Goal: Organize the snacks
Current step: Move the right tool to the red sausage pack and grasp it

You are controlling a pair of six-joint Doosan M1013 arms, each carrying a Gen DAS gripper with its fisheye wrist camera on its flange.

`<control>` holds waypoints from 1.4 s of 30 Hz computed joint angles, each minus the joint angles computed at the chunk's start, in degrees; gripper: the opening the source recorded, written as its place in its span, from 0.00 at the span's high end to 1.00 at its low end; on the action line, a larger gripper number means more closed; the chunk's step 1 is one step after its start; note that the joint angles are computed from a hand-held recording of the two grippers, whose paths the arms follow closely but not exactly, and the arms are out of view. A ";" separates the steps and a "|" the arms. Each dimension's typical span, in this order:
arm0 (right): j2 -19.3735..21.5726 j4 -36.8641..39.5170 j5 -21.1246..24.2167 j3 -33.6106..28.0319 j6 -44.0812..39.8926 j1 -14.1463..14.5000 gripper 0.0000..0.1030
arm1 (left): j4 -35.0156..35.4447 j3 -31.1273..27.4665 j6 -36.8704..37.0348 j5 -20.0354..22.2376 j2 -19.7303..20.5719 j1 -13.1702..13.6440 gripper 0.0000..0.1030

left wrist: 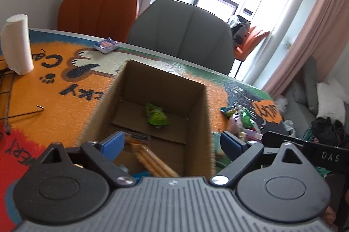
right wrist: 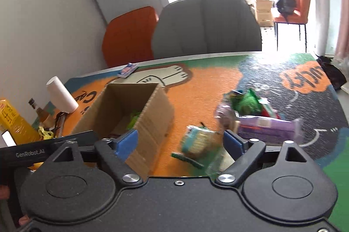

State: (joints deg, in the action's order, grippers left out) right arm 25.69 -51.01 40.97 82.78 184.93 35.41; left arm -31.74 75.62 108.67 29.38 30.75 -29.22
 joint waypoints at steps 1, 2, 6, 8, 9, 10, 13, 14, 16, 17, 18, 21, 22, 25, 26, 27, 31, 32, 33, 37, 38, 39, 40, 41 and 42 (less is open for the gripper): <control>-0.23 -0.20 0.25 0.38 0.37 0.03 0.15 | -0.31 0.06 0.32 0.04 -0.05 -0.17 0.08; -0.56 -0.42 0.39 0.93 0.87 0.05 0.15 | -0.69 0.16 0.95 0.06 -0.13 -0.36 0.07; -1.68 -1.22 0.86 2.84 3.28 0.16 0.13 | -1.61 0.53 2.50 0.11 -0.41 -1.04 0.07; -2.17 -1.69 1.04 3.75 4.52 0.22 0.10 | -1.75 0.60 3.02 0.31 -0.55 -1.44 0.07; -2.40 -1.84 1.16 4.17 5.02 0.26 0.09 | -1.67 0.61 3.27 0.40 -0.58 -1.66 0.07; -2.66 -1.95 1.27 4.62 5.43 0.29 0.09 | -1.72 0.60 3.66 0.55 -0.59 -1.85 0.07; -3.50 -1.96 1.48 6.12 6.19 0.40 0.07 | -1.89 0.58 4.65 0.94 -0.59 -2.47 0.07; -3.73 -1.95 1.51 6.61 6.55 0.43 0.07 | -1.87 0.56 5.04 1.08 -0.57 -2.70 0.07; -4.13 -2.17 1.32 7.59 7.54 0.46 0.07 | -1.60 0.48 5.34 1.37 -0.38 -3.08 0.06; -4.29 -2.29 1.15 8.05 8.05 0.48 0.08 | -1.75 0.44 5.62 1.63 -0.31 -3.27 0.06; -4.47 -2.33 0.87 8.55 8.42 0.46 0.11 | -2.15 0.43 6.17 1.90 -0.26 -3.46 0.06; -5.04 -2.52 -1.23 10.31 10.19 0.16 0.30 | -4.25 0.74 8.60 2.34 -0.26 -3.91 0.06; -5.19 -2.64 -2.22 10.85 10.72 0.04 0.34 | -5.24 0.82 9.41 2.42 -0.23 -4.01 0.06; -5.33 -2.59 -4.67 11.96 11.34 -0.34 0.45 | -6.36 1.41 10.75 1.66 -0.35 -4.52 0.06; -5.26 -2.60 -5.26 12.18 11.42 -0.45 0.47 | -6.25 1.51 10.92 1.50 -0.34 -4.72 0.07; -5.22 -2.48 -5.89 12.37 11.40 -0.57 0.49 | -6.03 1.49 10.84 1.66 -0.27 -4.87 0.09; -4.79 -1.41 -7.59 12.69 10.44 -1.06 0.50 | -5.19 1.30 9.76 2.70 0.16 -5.28 0.16; -4.63 -0.89 -7.91 12.69 10.02 -1.23 0.50 | -4.84 1.23 9.56 2.89 0.25 -5.42 0.18; -4.47 -0.19 -8.32 12.72 9.54 -1.41 0.50 | -4.47 1.24 9.39 2.91 0.32 -5.56 0.20; -3.72 1.98 -8.33 12.52 6.56 -1.69 0.50 | -3.72 1.15 8.46 3.32 0.65 -5.90 0.27; -3.53 2.50 -8.52 12.48 5.84 -1.77 0.50 | -3.82 1.13 8.47 3.52 0.73 -5.94 0.28; -3.46 2.52 -8.89 12.61 5.65 -1.84 0.50 | -3.92 1.11 8.52 3.67 0.82 -6.00 0.30; -3.45 1.99 -9.21 12.81 5.74 -1.85 0.50 | -3.88 1.08 8.46 3.76 0.92 -6.06 0.30; -3.36 1.95 -9.20 12.82 5.28 -1.84 0.50 | -3.84 1.09 8.44 3.79 0.96 -6.13 0.31; -3.20 2.99 -8.61 12.56 3.80 -1.84 0.53 | -3.70 1.16 8.31 3.63 0.98 -6.23 0.31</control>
State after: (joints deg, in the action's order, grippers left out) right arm 22.48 -48.03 32.37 95.33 188.73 33.56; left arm -35.44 76.78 116.98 33.01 31.73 -35.45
